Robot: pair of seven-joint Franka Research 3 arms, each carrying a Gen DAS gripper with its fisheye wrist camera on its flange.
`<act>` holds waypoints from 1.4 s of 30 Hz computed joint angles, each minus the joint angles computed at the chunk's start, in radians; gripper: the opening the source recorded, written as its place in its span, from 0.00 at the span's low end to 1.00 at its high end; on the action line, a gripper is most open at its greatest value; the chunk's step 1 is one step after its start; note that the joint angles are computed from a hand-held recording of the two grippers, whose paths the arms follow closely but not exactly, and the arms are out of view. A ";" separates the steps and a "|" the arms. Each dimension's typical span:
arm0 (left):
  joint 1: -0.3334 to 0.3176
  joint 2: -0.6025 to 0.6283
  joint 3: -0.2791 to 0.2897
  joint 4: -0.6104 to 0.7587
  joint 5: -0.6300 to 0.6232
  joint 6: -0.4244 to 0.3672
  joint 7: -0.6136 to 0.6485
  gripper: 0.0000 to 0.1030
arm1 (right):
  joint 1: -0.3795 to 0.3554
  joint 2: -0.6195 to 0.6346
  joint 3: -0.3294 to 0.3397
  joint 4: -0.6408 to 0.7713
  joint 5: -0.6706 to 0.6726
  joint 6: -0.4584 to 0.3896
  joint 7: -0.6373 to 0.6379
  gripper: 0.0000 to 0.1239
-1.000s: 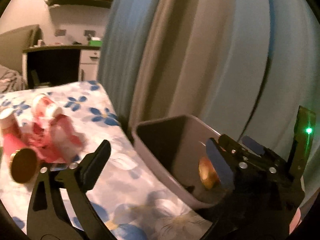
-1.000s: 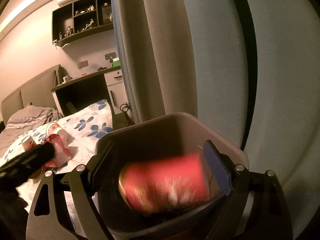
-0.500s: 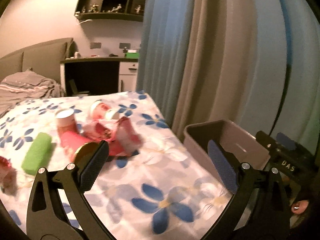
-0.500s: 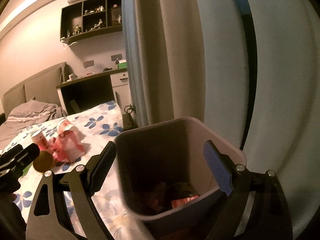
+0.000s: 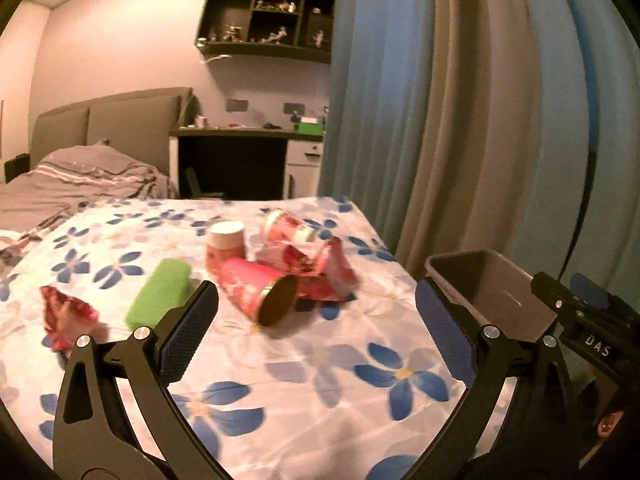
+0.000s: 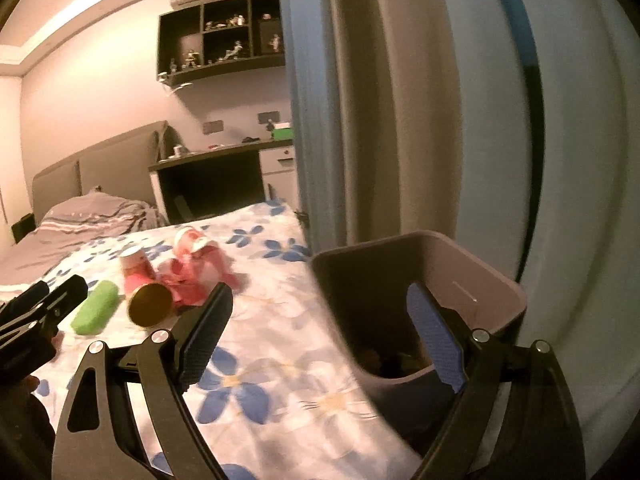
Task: Collect trash
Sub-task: 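Move both tools back over the remaining trash on the bed, then grasp the red wrapper with the left gripper while the right gripper grasps the red cup rim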
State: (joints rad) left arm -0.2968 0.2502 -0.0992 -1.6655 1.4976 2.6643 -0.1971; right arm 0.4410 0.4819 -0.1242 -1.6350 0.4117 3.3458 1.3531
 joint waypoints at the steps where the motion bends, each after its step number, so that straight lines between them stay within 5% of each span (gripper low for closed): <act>1: 0.001 -0.016 0.003 -0.020 0.007 -0.005 -0.012 0.94 | -0.002 -0.005 0.010 -0.008 -0.004 0.007 -0.003 0.69; 11: 0.067 -0.145 -0.027 -0.188 0.040 -0.063 -0.116 0.94 | -0.041 -0.002 0.131 -0.004 -0.046 0.013 -0.029 0.69; 26: 0.170 -0.254 -0.047 -0.344 -0.026 -0.182 -0.139 0.94 | -0.013 0.073 0.171 0.108 -0.097 -0.062 -0.032 0.69; 34: 0.247 -0.287 -0.031 -0.396 -0.083 -0.135 -0.103 0.94 | 0.012 0.140 0.179 0.213 -0.133 -0.117 -0.026 0.69; 42: 0.289 -0.210 -0.001 -0.346 -0.269 -0.021 0.100 0.73 | 0.038 0.205 0.165 0.320 -0.164 -0.164 -0.017 0.68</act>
